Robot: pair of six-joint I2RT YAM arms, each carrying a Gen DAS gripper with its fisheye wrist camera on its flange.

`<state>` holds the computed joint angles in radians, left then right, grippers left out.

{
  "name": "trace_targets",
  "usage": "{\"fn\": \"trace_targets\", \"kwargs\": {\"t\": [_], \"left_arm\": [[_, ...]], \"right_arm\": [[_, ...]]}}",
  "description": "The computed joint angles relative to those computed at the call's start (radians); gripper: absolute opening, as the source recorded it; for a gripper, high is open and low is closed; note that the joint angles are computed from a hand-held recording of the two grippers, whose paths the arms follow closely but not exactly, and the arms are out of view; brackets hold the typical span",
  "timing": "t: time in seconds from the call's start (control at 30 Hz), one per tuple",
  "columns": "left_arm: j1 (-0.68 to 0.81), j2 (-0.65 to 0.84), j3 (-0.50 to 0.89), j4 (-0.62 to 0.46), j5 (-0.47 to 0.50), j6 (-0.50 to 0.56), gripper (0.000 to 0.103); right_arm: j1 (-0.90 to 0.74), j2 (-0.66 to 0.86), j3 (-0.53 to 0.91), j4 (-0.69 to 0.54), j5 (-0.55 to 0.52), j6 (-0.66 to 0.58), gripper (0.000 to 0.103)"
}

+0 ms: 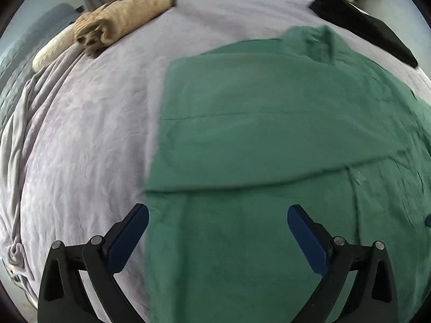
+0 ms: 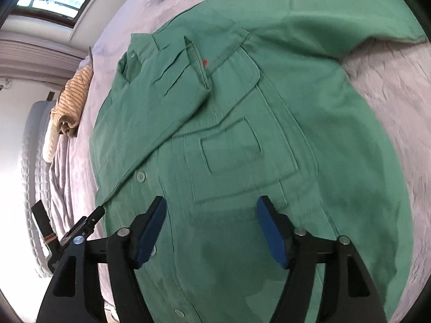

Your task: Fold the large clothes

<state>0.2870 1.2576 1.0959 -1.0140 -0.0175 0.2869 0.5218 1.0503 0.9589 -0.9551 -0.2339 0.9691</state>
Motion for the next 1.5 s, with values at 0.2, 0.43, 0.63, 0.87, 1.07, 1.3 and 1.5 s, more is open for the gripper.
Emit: {"fn": "trace_targets", "kwargs": {"t": [0.2, 0.43, 0.63, 0.87, 1.07, 1.3, 1.5], "left_arm": [[-0.176, -0.043, -0.026, -0.080, -0.055, -0.140, 0.103], [-0.395, 0.006, -0.011, -0.130, -0.097, -0.325, 0.103], [-0.578, 0.065, 0.036, -0.156, -0.110, -0.458, 0.103], [-0.750, 0.129, 0.088, -0.163, -0.119, -0.570, 0.103], [-0.865, 0.179, 0.138, -0.178, -0.144, -0.670, 0.103], [-0.965, 0.241, 0.231, -0.181, -0.152, -0.738, 0.103], [-0.982, 0.298, 0.312, -0.175, -0.128, -0.735, 0.103]], "right_arm": [[-0.026, -0.049, -0.024, -0.022, -0.020, -0.036, 0.080], [-0.176, -0.127, -0.056, -0.054, -0.114, -0.149, 0.088], [-0.390, -0.162, -0.066, -0.135, -0.224, -0.312, 0.089], [-0.608, -0.162, -0.081, -0.185, -0.351, -0.492, 0.103], [-0.781, -0.116, -0.057, -0.257, -0.441, -0.665, 0.103], [-1.114, 0.017, 0.044, -0.409, -0.526, -0.984, 0.103], [-1.439, 0.226, 0.217, -0.455, -0.555, -1.168, 0.103]]}}
